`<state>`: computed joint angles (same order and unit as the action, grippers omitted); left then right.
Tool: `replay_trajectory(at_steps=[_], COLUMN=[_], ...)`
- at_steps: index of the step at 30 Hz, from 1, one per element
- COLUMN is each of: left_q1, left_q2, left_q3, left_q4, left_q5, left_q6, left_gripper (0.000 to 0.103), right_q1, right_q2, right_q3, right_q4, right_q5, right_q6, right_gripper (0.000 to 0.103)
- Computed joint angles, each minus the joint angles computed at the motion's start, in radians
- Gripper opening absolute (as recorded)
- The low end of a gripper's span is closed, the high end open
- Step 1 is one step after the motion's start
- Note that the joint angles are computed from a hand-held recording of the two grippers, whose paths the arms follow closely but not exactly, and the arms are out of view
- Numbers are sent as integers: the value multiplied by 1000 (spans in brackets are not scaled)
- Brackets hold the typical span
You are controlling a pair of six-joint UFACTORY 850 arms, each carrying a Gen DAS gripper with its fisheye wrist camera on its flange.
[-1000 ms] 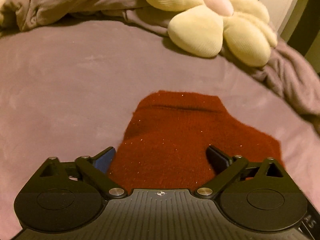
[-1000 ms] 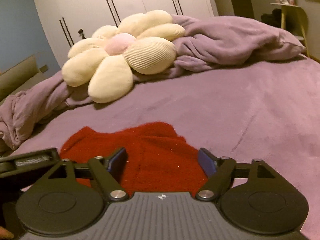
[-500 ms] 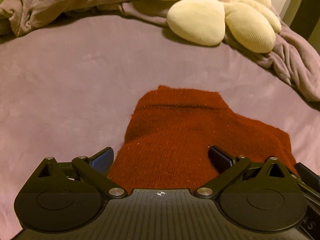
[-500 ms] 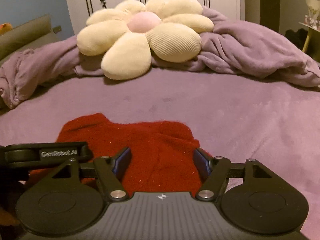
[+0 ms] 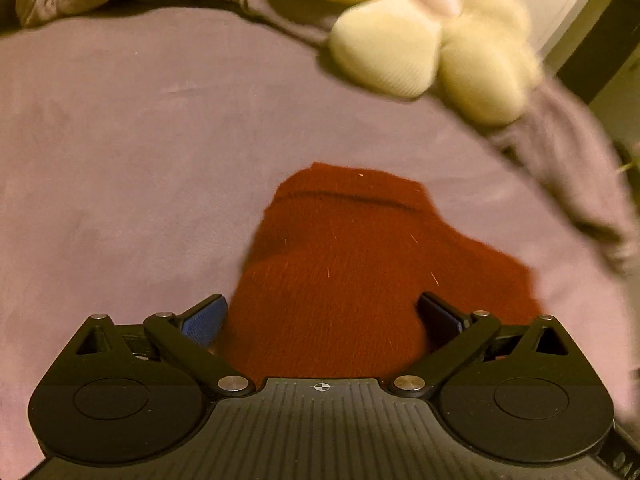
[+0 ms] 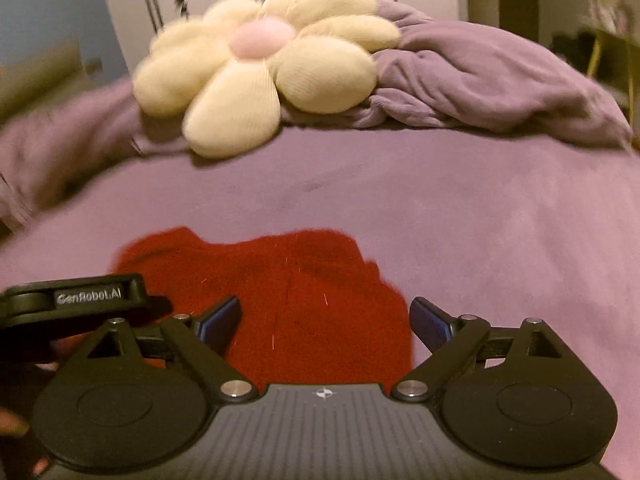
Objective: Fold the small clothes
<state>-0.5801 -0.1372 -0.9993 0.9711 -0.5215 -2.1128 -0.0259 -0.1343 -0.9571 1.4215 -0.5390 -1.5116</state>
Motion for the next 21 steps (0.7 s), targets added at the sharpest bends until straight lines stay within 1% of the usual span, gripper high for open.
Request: replay_trajectory(at_steps=[1,2,4,6,7,9,10,11,13,15,17,19,20,21], left_q1=[-28,-61,-153,-252,-287,-345,-367,-380,-377,-370,-353,-324,-313,-303], left_q2=[54,97,169,221,243,258,263,269,263,262,249,217,203,201], left_q3=[47,82,138,186,210,233,246,256,250,255,252,220,209,207], left_q4=[61,84,95,107,97,42,33,20,-64,-75,-80,-154,-178,-191], left_q5=[-1,-17,-101,-183,-215,-266,-273,-264,-222,-190,-186,-226,-246,-254], left_q6=[-75,-109,-169,-254,-278,-291,-304,-305,-235,-224,-210,-127,-103,-89], left_gripper=[103,103,103,103,103,103,103,103,103,103,103,103,103,103], right_q1=[-41,-93,-168,-216,-230,-264,-276,-287,-304,-314,-313,-300,-293,-292], right_q2=[30,69,129,177,193,195,183,166,141,124,103,101,101,104], right_q3=[28,68,125,178,197,225,229,231,237,247,250,253,253,255], right_q4=[-6,-17,-104,-165,-200,-244,-252,-251,-202,-147,-107,-85,-74,-66], right_q5=[-65,-138,-234,-278,-289,-374,-417,-465,-551,-616,-669,-655,-640,-626], right_q6=[7,16,89,141,172,234,271,316,362,400,451,479,481,482], right_gripper=[97,99,99,99,99,99,99,99,99,99,98,90,82,71])
